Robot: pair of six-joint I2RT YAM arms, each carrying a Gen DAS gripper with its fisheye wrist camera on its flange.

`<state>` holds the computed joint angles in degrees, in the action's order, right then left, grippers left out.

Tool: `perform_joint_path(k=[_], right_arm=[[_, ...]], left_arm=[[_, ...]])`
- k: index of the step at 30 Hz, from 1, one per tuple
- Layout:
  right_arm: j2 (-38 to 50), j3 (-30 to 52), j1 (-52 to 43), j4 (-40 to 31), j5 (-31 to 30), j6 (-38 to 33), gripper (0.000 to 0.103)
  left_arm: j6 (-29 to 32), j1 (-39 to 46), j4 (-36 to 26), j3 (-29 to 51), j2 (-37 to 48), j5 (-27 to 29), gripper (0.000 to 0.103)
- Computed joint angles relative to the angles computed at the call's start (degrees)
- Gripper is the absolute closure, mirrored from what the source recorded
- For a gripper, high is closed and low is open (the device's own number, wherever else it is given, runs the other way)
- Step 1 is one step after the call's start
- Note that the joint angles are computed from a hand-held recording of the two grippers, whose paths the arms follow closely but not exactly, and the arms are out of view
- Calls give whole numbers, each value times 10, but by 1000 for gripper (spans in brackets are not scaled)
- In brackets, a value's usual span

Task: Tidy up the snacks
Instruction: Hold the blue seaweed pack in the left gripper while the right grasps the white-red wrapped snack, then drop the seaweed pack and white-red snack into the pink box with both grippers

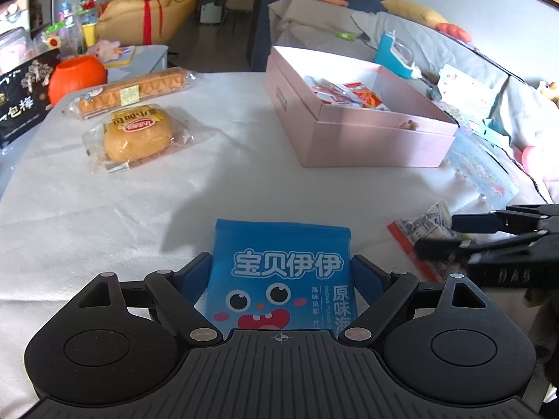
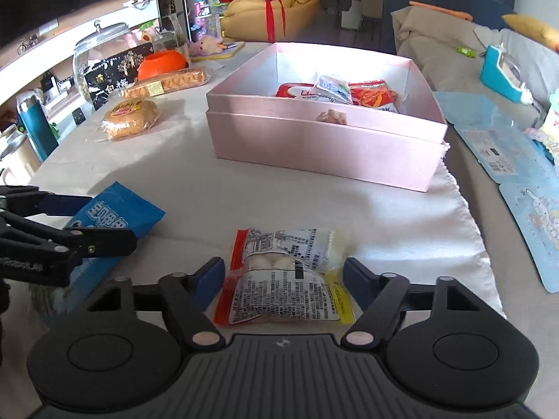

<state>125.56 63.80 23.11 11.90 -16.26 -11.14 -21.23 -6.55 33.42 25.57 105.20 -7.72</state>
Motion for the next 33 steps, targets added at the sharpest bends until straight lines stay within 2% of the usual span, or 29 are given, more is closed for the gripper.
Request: perform_joint_path(k=[1,5,17,20,23,25,27,30,33], right_arm=[[-2,4,-4,-10,-5,2,45],[-7,1,-8,5,6,14,46],[-57,-40,-33,37,-35,21,47],[-64,-37,-41,38,-36,26,47],[-82,-30,-51,42,-37,31,46],[-95,-13,-58,51,-38,47,46],[-96,20,-62,61,-35,62,46],[-70,105,-58,41,-24,80,46],[-11,221,-48,-6,-20,77,42]], left_arm=[[1,0,0,0,0,0,13],[0,-1,-1,-2,-3,1,13],[-7,-1,2,-7,-10,10,13],[1,5,8,-16,-49,30,13],[16,26,0,-5,-123,69,13],[33,38,-2,24,-160,83,13],[41,55,10,75,-161,108,13],[41,78,8,192,-97,140,13],[0,100,-3,330,20,192,12]])
